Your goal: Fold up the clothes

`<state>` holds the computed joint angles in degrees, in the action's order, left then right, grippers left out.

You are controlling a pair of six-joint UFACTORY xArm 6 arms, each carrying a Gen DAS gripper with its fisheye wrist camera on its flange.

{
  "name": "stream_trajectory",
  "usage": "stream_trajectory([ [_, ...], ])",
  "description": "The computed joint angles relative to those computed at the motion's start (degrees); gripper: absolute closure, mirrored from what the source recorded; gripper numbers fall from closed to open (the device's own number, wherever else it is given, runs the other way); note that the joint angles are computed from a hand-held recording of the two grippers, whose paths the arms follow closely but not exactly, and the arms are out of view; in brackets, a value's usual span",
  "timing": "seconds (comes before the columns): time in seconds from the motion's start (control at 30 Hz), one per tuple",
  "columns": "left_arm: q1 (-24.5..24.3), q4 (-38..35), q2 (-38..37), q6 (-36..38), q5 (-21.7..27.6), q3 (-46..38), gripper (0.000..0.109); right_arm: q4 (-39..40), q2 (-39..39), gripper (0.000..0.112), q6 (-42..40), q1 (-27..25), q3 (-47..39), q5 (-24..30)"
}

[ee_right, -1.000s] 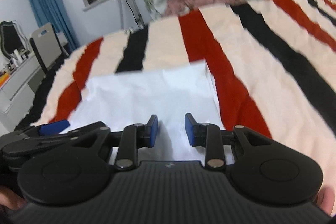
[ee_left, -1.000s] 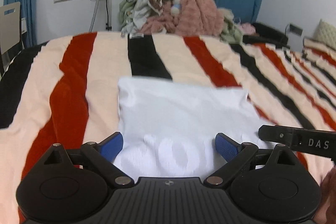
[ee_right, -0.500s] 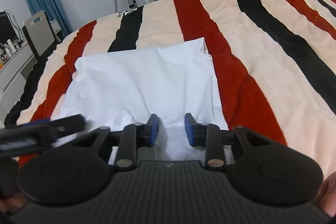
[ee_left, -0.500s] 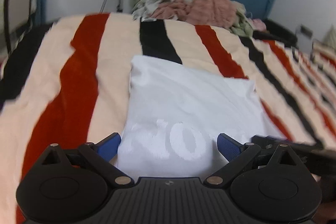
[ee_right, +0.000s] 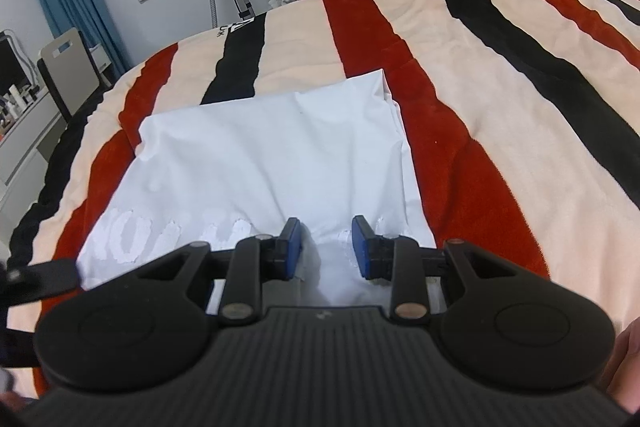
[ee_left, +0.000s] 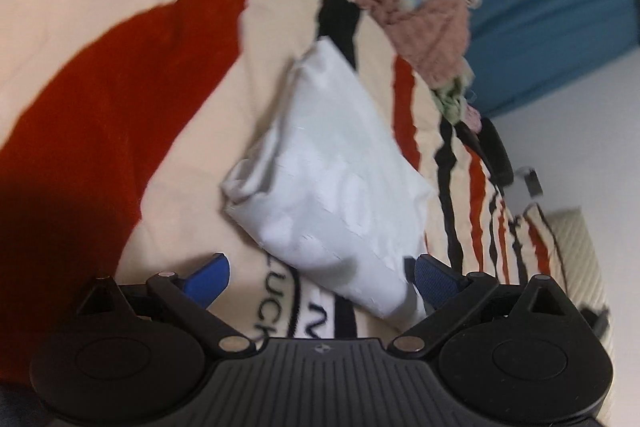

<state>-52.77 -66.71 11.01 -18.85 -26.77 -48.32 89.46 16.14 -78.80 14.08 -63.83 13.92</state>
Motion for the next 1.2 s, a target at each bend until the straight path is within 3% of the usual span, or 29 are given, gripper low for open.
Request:
stream_trajectory([
  [0.13,1.33,-1.41,3.37,1.53,-2.23,-2.95,0.015,0.46,-0.04,0.081,0.12,0.24,0.03,-0.40],
  [0.27,3.12,11.92,3.93,-10.52,-5.19,-0.13,0.020,1.40,-0.20,0.082,-0.27,0.23,0.17,-0.56],
  [0.4,4.48,23.82,3.72,-25.93,-11.66,4.96,0.026,1.50,-0.22,0.082,1.39,-0.24,0.16,0.17],
  [0.47,4.24,22.62,3.89,-25.62,-10.74,4.66,0.030,1.66,-0.26,0.082,2.04,-0.43,0.18,0.51],
  [0.53,3.31,16.81,4.06,-20.56,-7.87,2.98,0.045,2.51,-0.47,0.081,2.15,-0.71,0.25,1.01],
  [0.63,3.07,14.78,4.18,-21.12,-7.56,2.84,0.056,6.49,-1.92,0.079,3.12,-2.92,0.98,5.09],
  [0.67,3.12,15.32,4.18,-22.47,-7.99,3.21,0.057,7.21,-2.77,0.078,5.01,-4.55,1.61,8.76],
  [0.7,3.16,15.77,4.15,-23.63,-8.40,3.57,0.060,7.89,-3.55,0.070,7.01,-6.27,2.21,12.65],
  [0.8,2.41,14.26,4.70,-23.57,-9.47,2.95,0.065,10.07,-5.28,0.019,12.53,-12.04,4.72,28.34],
  [0.93,2.08,14.54,5.37,-25.12,-10.94,2.80,0.071,6.54,-3.27,0.017,22.74,-15.63,5.65,43.53],
  [1.03,2.14,16.04,5.35,-27.75,-12.16,3.74,0.074,4.45,1.16,0.018,32.67,-16.67,4.80,51.22],
  [1.17,2.17,18.43,5.45,-31.96,-14.75,5.05,0.079,6.59,3.58,0.026,37.61,-15.48,4.05,45.52],
  [1.2,2.31,19.36,5.63,-33.38,-15.63,5.35,0.081,7.83,3.74,0.037,37.86,-15.20,3.99,43.16],
])
